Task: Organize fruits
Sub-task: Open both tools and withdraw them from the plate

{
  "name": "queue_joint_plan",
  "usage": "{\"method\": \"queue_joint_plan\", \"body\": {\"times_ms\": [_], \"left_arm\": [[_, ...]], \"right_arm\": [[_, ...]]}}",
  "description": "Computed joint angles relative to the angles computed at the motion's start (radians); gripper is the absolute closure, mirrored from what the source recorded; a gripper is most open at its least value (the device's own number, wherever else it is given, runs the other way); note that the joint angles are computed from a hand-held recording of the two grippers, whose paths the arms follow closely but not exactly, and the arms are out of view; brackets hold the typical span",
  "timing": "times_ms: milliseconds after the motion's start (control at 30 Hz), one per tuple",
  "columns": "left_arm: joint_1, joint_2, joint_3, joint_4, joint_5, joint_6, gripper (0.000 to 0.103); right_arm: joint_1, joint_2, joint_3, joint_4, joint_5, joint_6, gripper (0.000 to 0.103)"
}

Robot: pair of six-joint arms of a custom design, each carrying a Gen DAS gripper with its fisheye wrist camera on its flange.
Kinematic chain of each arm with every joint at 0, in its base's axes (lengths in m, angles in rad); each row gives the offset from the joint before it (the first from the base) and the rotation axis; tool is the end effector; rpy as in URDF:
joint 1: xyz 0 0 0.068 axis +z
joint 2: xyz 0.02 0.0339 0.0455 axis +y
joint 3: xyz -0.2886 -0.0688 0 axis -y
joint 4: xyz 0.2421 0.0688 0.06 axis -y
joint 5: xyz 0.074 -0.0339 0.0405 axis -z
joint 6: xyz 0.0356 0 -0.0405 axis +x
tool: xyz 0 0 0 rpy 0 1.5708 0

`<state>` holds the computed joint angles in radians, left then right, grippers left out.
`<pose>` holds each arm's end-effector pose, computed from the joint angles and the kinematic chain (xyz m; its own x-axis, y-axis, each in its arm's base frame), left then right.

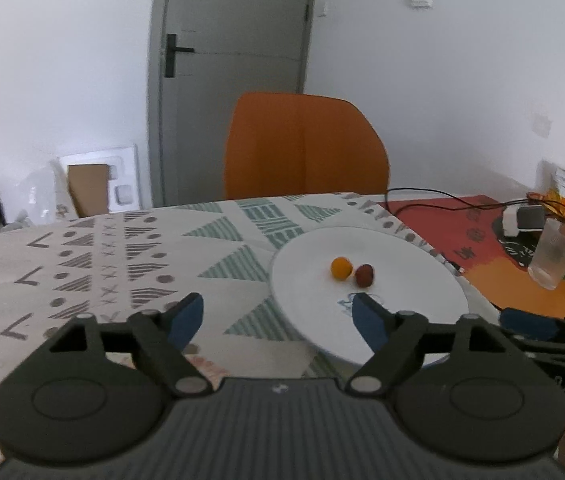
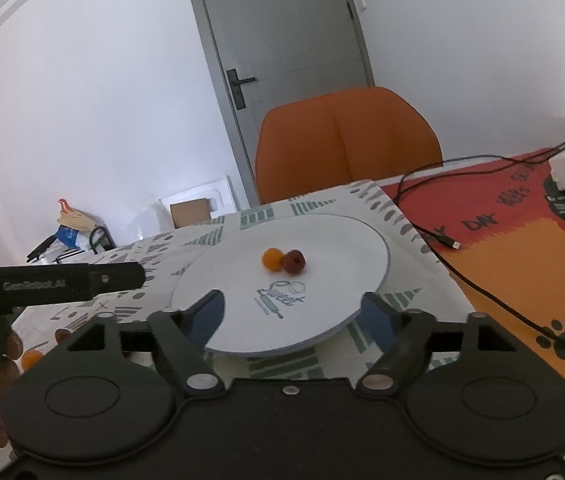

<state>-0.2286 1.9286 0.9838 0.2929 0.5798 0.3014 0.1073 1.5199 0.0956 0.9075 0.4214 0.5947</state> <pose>0.3794 -0.1083 0.1598 -0.3821 0.3439 -0.8578 0.7615 0.6430 -0.0814 0.1930 0.0061 0.1184 -0.2636 0.4858 -0.8334 0.4872 0.8127 0.3197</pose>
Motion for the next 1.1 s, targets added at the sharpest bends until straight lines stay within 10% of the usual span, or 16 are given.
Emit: {"method": "queue_joint_plan", "body": {"times_ms": [300,1100], "left_arm": [[0.102,-0.058,-0.038,0.003,0.040,-0.016,0.012],[0.328,-0.047,-0.031,-0.085,0.080,0.035,0.004]], "right_arm": [[0.082,-0.050,-0.009,0.012,0.030,0.017,0.001],[0.238,0.076,0.068,0.046,0.010,0.066,0.000]]}}
